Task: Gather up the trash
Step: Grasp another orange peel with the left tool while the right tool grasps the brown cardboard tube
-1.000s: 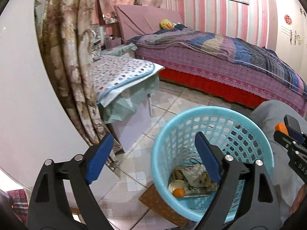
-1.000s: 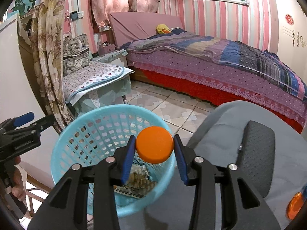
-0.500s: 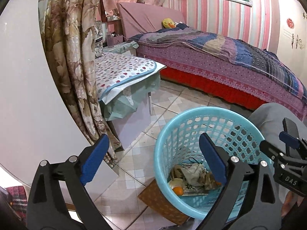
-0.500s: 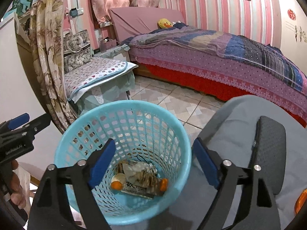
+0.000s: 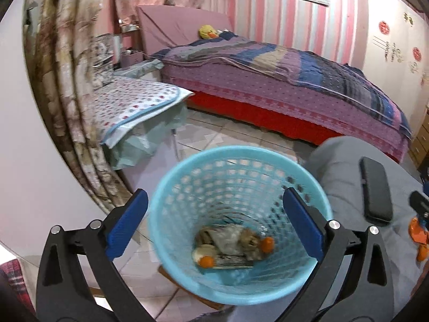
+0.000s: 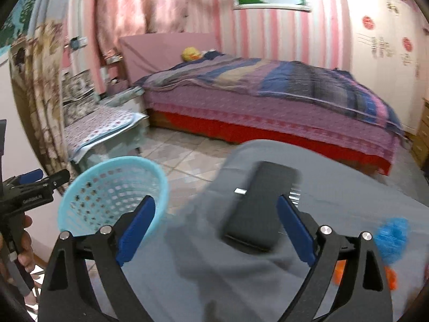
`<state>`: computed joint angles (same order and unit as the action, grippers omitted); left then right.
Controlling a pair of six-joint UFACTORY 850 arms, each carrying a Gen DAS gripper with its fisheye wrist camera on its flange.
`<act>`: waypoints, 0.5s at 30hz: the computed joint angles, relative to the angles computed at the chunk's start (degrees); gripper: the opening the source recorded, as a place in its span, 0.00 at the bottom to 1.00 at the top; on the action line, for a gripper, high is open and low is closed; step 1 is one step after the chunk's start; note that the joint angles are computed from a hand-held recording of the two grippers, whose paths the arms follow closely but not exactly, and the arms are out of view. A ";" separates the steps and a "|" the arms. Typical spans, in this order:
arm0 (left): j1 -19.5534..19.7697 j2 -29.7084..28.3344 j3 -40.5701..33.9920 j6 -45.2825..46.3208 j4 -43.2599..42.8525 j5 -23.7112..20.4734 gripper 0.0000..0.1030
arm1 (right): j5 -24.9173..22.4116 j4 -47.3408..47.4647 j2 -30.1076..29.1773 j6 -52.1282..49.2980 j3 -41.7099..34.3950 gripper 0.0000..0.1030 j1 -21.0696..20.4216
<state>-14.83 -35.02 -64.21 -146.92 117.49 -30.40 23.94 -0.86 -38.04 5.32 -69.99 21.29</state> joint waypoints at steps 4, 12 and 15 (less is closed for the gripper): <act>-1.88 -0.75 -1.77 -2.19 2.43 2.58 0.95 | 2.30 7.77 4.39 -7.62 6.27 0.88 -3.16; -6.76 -3.28 -6.22 3.25 -1.38 4.13 0.95 | 5.86 15.70 12.99 -14.89 18.31 0.88 -11.48; -8.45 -4.27 -7.90 4.35 -2.18 5.31 0.95 | 6.26 15.53 15.00 -14.65 21.29 0.90 -14.92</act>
